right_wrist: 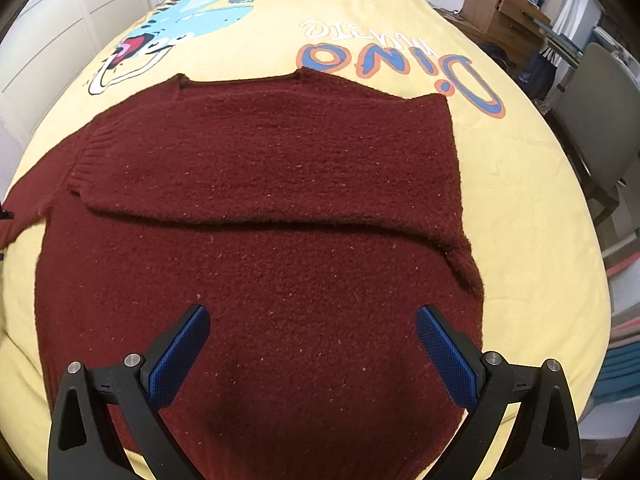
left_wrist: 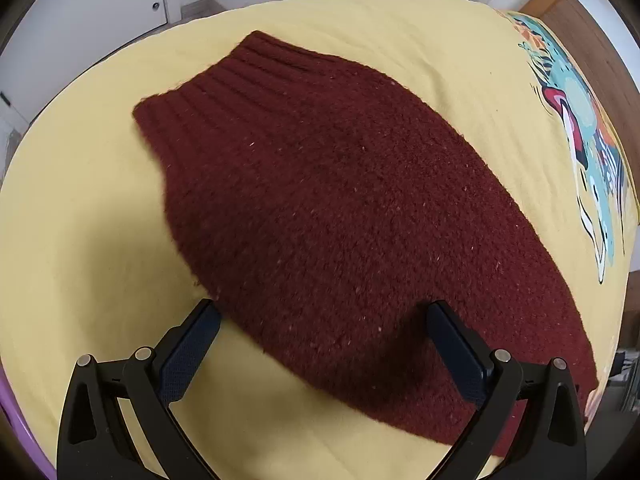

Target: Fold small clothes

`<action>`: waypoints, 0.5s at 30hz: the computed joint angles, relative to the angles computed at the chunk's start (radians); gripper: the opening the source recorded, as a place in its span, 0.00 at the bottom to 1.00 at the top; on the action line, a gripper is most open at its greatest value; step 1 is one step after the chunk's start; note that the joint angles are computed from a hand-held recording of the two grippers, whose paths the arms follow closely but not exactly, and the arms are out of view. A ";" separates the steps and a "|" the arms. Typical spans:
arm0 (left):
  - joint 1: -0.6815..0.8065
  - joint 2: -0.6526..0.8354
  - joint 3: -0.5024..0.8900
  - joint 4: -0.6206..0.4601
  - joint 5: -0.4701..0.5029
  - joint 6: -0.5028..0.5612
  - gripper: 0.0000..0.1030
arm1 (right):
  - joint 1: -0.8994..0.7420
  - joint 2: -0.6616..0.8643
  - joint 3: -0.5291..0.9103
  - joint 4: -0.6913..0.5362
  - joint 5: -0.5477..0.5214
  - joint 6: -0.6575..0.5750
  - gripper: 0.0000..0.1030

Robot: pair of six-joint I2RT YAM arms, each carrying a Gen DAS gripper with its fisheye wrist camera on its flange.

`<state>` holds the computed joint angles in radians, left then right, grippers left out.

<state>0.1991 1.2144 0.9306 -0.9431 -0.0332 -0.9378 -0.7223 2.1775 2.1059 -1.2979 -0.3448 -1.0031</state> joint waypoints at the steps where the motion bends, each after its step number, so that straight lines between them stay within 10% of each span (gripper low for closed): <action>1: 0.004 -0.003 0.003 -0.005 -0.003 0.021 0.97 | 0.003 0.004 0.004 0.002 0.004 0.005 1.00; 5: 0.028 0.055 0.030 0.022 -0.013 0.088 0.70 | 0.010 0.013 0.013 0.004 0.014 0.012 1.00; 9: 0.076 0.124 0.106 0.031 0.035 0.183 0.15 | 0.013 0.014 0.007 0.013 0.017 0.017 1.00; 15: -0.018 0.118 0.200 -0.056 -0.035 0.206 0.12 | 0.017 0.037 0.025 0.013 0.018 0.049 1.00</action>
